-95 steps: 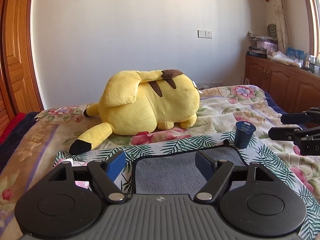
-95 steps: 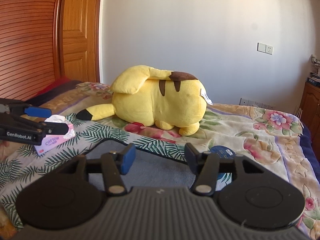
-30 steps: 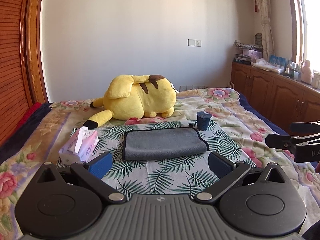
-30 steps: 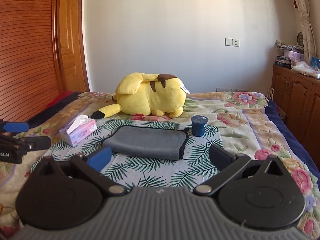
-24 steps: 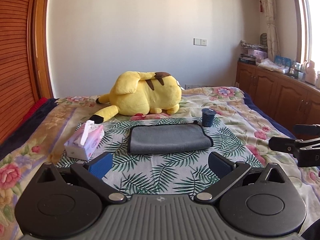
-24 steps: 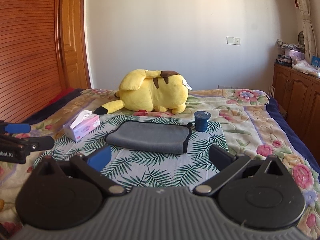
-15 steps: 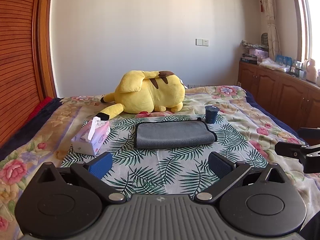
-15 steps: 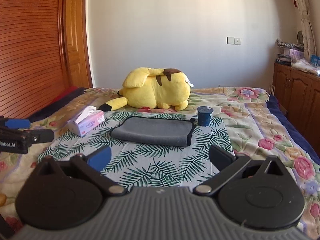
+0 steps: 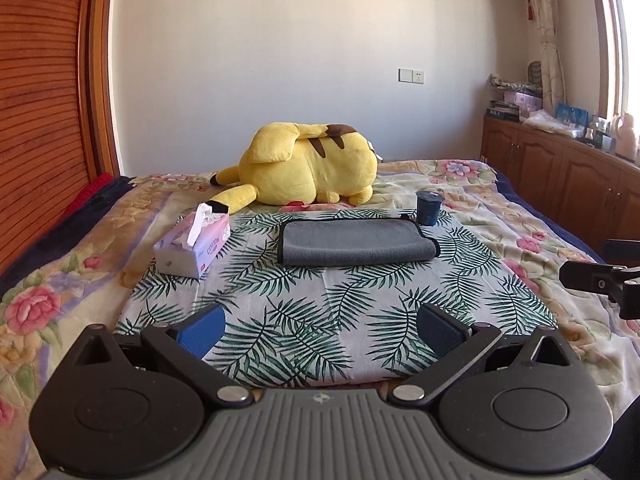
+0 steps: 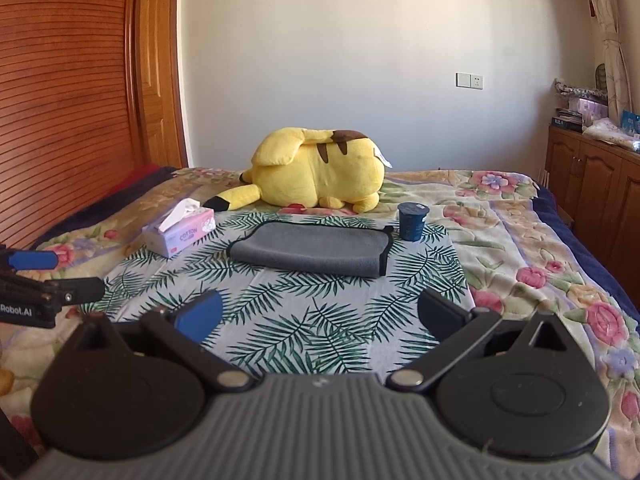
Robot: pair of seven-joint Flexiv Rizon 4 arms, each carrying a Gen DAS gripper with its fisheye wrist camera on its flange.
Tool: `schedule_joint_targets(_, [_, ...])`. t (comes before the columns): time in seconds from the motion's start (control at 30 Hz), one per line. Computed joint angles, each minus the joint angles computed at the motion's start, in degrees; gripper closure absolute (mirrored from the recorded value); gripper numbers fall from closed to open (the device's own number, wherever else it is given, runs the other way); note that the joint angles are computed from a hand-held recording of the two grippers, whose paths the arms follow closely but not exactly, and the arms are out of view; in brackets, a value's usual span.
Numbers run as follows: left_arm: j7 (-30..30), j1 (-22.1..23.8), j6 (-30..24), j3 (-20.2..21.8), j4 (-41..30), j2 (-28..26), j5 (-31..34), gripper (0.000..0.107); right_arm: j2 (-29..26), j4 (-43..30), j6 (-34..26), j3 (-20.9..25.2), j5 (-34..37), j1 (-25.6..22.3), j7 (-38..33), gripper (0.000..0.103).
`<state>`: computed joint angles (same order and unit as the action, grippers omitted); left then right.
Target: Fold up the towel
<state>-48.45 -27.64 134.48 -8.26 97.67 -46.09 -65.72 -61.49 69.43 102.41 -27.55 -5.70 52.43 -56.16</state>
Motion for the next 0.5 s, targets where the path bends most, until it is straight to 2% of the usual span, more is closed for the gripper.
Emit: schedule_joint_targets(0.5, [-5.55,0.15,2.99,0.25,1.93,-1.91,3.12,0.02,-0.75,1.8,-0.36,-0.93,0.7,1.41,0.15,0.0])
